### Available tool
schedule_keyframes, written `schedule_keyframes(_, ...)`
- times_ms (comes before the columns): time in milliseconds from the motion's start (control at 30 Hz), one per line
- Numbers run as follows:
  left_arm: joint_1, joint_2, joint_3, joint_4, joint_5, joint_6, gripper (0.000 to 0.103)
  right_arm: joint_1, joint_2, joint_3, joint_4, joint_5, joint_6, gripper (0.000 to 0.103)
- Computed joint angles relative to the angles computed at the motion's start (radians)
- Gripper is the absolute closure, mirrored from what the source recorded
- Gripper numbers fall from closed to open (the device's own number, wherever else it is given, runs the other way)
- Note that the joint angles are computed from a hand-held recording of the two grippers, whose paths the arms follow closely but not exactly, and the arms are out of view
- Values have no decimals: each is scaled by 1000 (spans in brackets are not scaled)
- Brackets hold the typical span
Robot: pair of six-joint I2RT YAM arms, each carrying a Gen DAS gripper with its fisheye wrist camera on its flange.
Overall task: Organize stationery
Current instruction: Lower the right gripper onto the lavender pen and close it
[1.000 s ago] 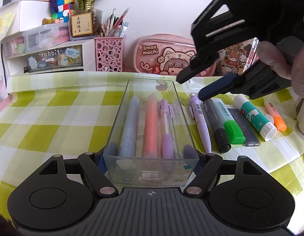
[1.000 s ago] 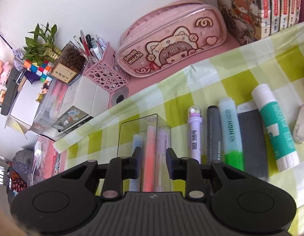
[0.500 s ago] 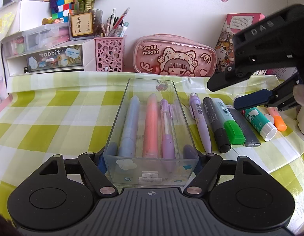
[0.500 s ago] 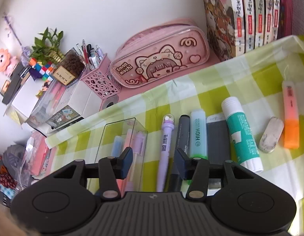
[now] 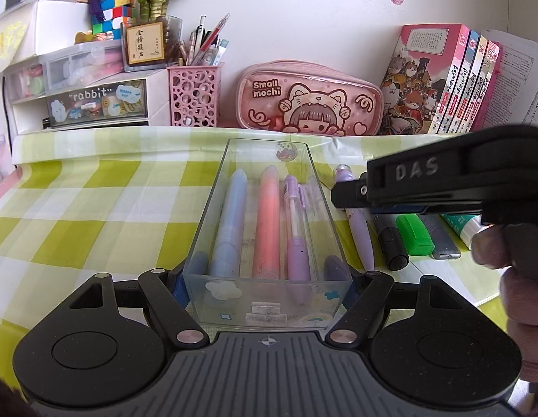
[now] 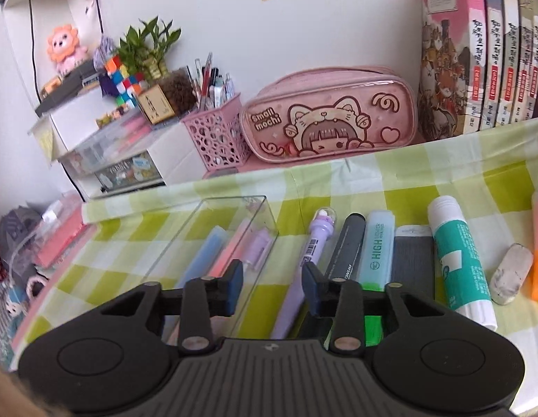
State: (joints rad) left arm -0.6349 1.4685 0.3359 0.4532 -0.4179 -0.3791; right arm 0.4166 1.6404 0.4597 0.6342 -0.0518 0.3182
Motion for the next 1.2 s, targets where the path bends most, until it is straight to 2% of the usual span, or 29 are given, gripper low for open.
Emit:
schedule_keyframes(200, 0, 0, 0, 1, 0, -1, 28, -21, 74, 44, -6, -8, -9, 79)
schedule_keyframes(367, 1, 0, -1, 1, 0, 0, 28, 3, 62, 68, -68, 28, -68, 81)
schedule_keyframes(633, 2, -1, -2, 2, 2, 2, 28, -36, -71, 69, -300, -12, -72, 84)
schedule_keyframes(933, 3, -2, -3, 4, 4, 4, 28, -31, 2, 181, -371, 18, -58, 82)
schedule_keyframes(1200, 3, -1, -3, 4, 3, 4, 28, 15, 48, 200, -323, 112, -51, 82)
